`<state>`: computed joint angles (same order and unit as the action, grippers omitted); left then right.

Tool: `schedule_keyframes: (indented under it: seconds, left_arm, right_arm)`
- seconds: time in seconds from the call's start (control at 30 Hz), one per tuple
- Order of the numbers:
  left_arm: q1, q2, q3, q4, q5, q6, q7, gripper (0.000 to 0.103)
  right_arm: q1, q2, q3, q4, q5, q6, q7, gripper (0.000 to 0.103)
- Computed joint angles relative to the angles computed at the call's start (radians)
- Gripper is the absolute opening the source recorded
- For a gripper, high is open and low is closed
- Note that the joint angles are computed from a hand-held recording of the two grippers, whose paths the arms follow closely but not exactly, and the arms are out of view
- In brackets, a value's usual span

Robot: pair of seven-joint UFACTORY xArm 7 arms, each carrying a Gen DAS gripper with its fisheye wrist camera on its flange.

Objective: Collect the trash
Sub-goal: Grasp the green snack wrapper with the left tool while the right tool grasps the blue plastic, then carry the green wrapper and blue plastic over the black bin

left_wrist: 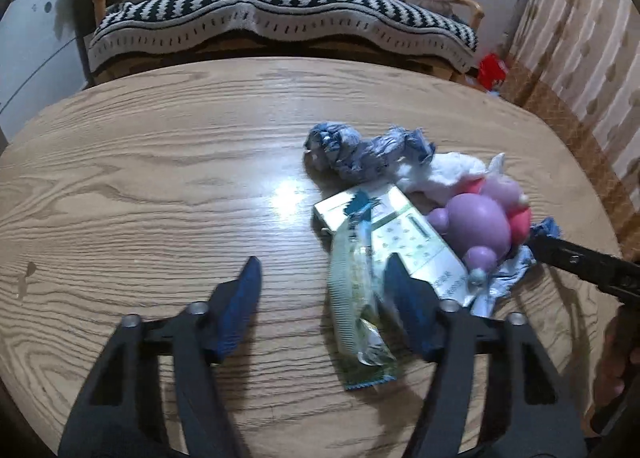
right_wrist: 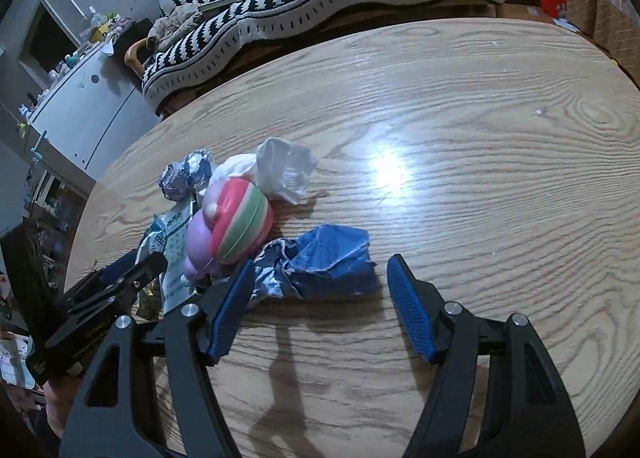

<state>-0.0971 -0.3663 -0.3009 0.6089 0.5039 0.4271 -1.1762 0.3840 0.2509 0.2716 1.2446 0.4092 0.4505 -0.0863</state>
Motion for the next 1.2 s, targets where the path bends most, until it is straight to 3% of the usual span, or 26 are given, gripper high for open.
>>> schedule_keyframes:
  seconds: [0.03, 0.1, 0.2, 0.27, 0.4, 0.5, 0.6, 0.8, 0.93, 1.2]
  left_arm:
    - [-0.008, -0.002, 0.008, -0.001, -0.01, -0.006, 0.012, 0.046]
    - [-0.016, -0.014, 0.01, -0.006, -0.022, -0.01, 0.022, 0.026]
    - [-0.014, -0.023, -0.002, -0.008, -0.024, -0.002, 0.024, 0.017]
    - [-0.012, -0.029, -0.007, -0.012, -0.025, 0.002, 0.02, 0.016]
    - [0.001, -0.049, -0.017, -0.018, -0.02, 0.004, -0.002, 0.015]
    - [0.008, -0.07, -0.02, -0.024, -0.025, 0.005, -0.018, 0.016]
    - [0.011, -0.081, -0.029, -0.017, -0.032, 0.007, -0.028, 0.015]
    - [0.017, -0.06, -0.073, 0.048, 0.002, 0.032, -0.052, 0.016]
    - [-0.007, -0.002, -0.099, 0.118, 0.039, 0.042, -0.075, 0.016]
    - [-0.1, 0.228, -0.153, 0.373, 0.198, 0.105, -0.161, 0.016]
  right_arm:
    - [-0.001, -0.002, 0.002, -0.003, 0.004, -0.001, -0.005, 0.066]
    - [-0.001, -0.001, 0.005, -0.001, 0.01, 0.002, -0.012, 0.063]
    - [0.005, 0.004, 0.006, 0.003, 0.008, 0.003, -0.01, 0.06]
    - [0.001, 0.001, 0.009, 0.0, 0.018, 0.006, -0.018, 0.057]
    - [-0.014, -0.003, 0.024, 0.0, 0.074, 0.016, -0.058, 0.034]
    - [-0.015, -0.024, 0.028, -0.007, 0.109, 0.021, -0.095, 0.029]
    - [-0.011, -0.067, 0.027, -0.039, 0.139, -0.002, -0.132, 0.028]
    - [-0.024, -0.193, -0.003, -0.127, 0.312, -0.012, -0.276, 0.028]
    - [-0.024, -0.281, -0.065, -0.197, 0.347, -0.004, -0.318, 0.028]
    - [-0.077, -0.454, -0.204, -0.357, 0.297, -0.009, -0.336, 0.028]
